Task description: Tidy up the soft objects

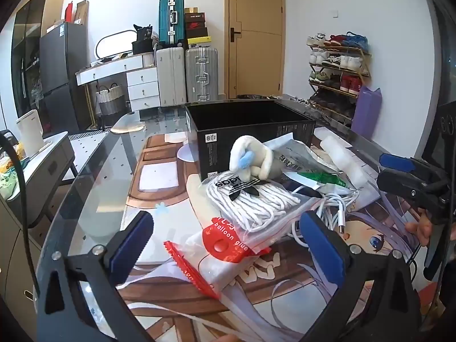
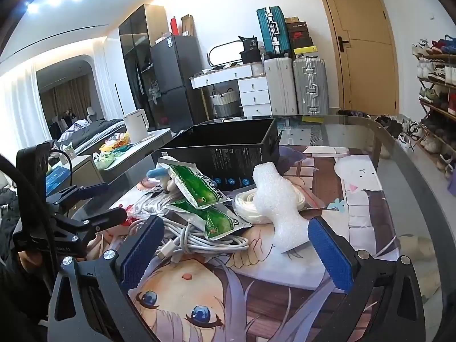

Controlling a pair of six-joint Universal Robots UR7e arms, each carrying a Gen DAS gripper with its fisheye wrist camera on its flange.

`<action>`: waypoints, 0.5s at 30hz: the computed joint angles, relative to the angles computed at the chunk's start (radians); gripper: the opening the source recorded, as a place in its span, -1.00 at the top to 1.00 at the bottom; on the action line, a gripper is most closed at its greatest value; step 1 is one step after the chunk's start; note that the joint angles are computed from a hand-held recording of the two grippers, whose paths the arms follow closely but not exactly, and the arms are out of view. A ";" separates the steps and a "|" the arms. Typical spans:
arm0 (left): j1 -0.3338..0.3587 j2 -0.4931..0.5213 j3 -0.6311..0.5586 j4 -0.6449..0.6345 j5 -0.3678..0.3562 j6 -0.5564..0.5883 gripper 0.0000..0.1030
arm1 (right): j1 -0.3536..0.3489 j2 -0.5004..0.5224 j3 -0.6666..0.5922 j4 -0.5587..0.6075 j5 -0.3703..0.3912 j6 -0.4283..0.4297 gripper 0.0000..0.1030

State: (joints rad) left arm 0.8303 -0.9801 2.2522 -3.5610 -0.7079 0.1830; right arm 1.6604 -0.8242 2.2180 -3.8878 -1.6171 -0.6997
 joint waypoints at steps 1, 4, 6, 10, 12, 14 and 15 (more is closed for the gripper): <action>0.001 -0.008 -0.001 0.027 -0.003 -0.018 -1.00 | -0.002 -0.001 0.001 -0.003 0.002 -0.006 -0.99; 0.003 -0.011 -0.005 0.046 -0.009 -0.018 -1.00 | -0.009 -0.011 0.004 0.007 0.006 -0.019 -0.99; 0.000 -0.007 -0.002 0.033 -0.005 -0.008 -1.00 | 0.012 0.003 0.000 -0.012 -0.020 -0.027 -0.99; -0.014 -0.003 0.017 0.001 0.004 -0.008 -1.00 | 0.008 0.010 -0.012 -0.005 -0.027 -0.031 -0.99; -0.015 -0.011 0.021 0.006 0.002 -0.016 -1.00 | 0.010 0.014 -0.022 0.003 -0.028 -0.032 -0.99; -0.007 -0.015 0.016 0.012 -0.007 -0.015 -1.00 | 0.006 0.015 0.003 -0.033 -0.016 -0.043 -0.99; -0.007 -0.014 0.016 0.010 -0.006 -0.014 -1.00 | 0.006 0.015 0.003 -0.032 -0.016 -0.045 -0.99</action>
